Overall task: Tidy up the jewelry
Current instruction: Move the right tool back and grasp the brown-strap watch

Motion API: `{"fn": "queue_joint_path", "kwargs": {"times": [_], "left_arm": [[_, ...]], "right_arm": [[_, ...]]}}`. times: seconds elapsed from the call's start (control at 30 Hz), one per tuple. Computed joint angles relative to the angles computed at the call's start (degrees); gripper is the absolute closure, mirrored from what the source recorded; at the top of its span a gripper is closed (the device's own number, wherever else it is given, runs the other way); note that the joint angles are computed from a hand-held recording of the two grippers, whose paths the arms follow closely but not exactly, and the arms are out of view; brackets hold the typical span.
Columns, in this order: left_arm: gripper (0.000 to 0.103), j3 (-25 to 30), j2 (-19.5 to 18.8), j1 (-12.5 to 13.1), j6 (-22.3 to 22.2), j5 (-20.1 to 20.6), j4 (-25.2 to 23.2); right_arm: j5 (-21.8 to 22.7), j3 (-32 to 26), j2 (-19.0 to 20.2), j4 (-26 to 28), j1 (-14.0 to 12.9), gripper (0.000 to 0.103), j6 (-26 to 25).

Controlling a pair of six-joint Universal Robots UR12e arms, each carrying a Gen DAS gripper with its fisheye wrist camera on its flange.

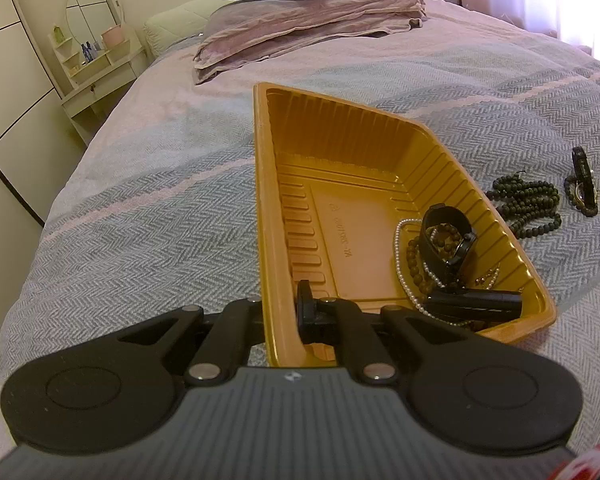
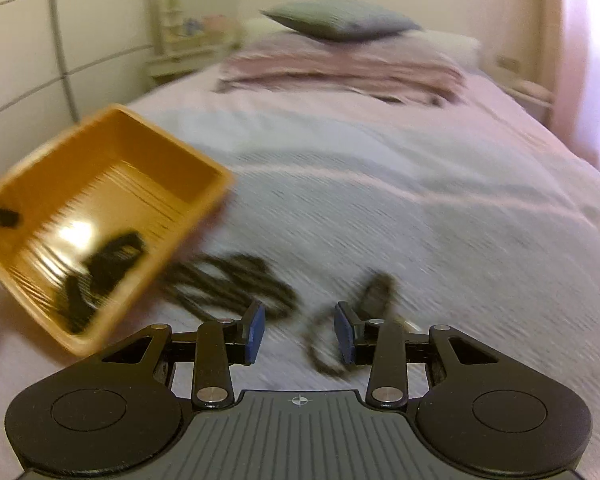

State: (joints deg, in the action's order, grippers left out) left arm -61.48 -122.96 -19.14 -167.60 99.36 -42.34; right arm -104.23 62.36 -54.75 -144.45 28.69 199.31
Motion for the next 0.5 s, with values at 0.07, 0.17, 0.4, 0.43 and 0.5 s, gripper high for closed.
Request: {"fn": "queue_joint_path", "kwargs": {"times": [0.07,0.17,0.4,0.43,0.5], "left_arm": [[0.098,0.05,-0.06,-0.03,-0.03,0.1,0.05],[0.098,0.07,-0.08,-0.03,0.09,0.12,0.06],[0.098,-0.03,-0.02,-0.15,0.31,0.4,0.13],[0.098,-0.05,-0.01,-0.16,0.31,0.41,0.15],[0.098,0.0,-0.03,-0.15,0.36,0.42,0.11]], "right_arm": [[-2.65,2.3,-1.35,1.2,-0.06,0.064,1.41],[-4.18,5.67,-3.24,1.21,-0.44,0.064,3.83],[-4.23,7.05,-3.82,0.4,-0.75,0.064,5.04],[-3.78,6.5,-3.36,0.1,-0.8,0.064,4.77],[-3.11,5.59,-2.58,-0.24,-0.88,0.064,4.11]]}}
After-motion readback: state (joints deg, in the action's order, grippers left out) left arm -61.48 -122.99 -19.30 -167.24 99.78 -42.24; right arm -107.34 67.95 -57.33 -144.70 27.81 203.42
